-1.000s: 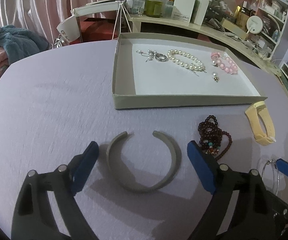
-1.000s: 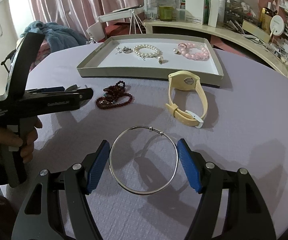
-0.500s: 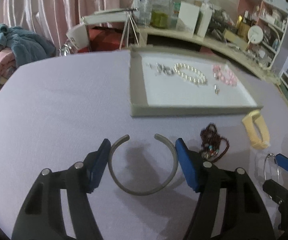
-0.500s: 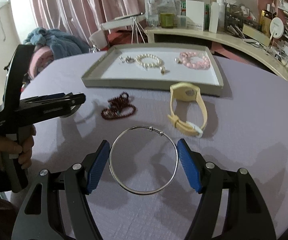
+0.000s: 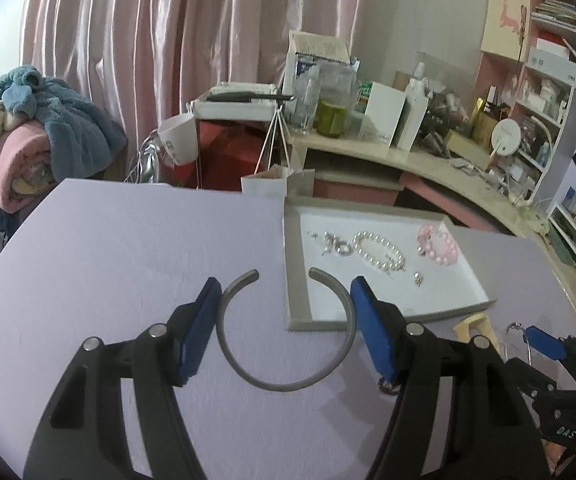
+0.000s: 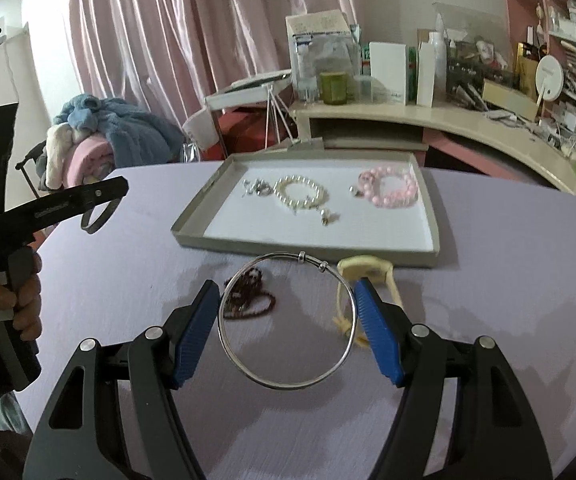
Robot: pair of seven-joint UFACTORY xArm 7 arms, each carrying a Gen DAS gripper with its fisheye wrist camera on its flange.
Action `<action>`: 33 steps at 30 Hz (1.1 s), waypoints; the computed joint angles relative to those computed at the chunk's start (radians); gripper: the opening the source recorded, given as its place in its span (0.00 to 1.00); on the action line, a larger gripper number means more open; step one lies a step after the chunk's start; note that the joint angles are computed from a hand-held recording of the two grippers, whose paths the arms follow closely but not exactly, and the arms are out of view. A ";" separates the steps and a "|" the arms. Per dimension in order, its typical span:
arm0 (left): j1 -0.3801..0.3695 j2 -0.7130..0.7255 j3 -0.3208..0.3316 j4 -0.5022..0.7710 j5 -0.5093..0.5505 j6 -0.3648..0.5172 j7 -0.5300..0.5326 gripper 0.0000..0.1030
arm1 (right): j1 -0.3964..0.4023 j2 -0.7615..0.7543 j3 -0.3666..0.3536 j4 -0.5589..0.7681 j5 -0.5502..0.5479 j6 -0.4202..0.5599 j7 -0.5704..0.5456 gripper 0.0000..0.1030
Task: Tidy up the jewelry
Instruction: 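Carry both bangles into the white tray and open both tools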
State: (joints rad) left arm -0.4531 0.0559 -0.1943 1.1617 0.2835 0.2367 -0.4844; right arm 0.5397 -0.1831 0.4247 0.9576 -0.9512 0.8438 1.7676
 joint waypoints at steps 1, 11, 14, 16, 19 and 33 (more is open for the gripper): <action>0.000 0.001 -0.001 0.004 -0.005 -0.001 0.006 0.64 | -0.002 -0.002 -0.001 0.002 -0.005 0.005 -0.005 0.69; -0.004 0.013 0.004 0.049 -0.007 -0.020 0.022 0.64 | -0.057 -0.023 -0.020 0.048 -0.101 0.077 -0.083 0.69; -0.006 0.024 0.007 0.070 -0.002 -0.021 0.022 0.64 | -0.078 -0.011 -0.032 0.067 -0.127 0.086 -0.103 0.69; -0.009 0.033 0.011 0.086 0.006 -0.022 0.018 0.64 | -0.090 -0.001 -0.044 0.075 -0.142 0.078 -0.106 0.69; -0.015 0.046 0.017 0.108 0.018 -0.021 0.013 0.64 | -0.104 0.013 -0.064 0.086 -0.159 0.060 -0.108 0.69; -0.028 0.075 0.032 0.159 0.020 -0.009 0.017 0.64 | -0.105 0.100 -0.128 0.131 -0.162 0.009 -0.136 0.69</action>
State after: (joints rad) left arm -0.4816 0.1305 -0.1626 1.3204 0.3030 0.2273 -0.4675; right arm 0.4351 -0.0830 0.2971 1.0884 -1.1128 0.8531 1.6318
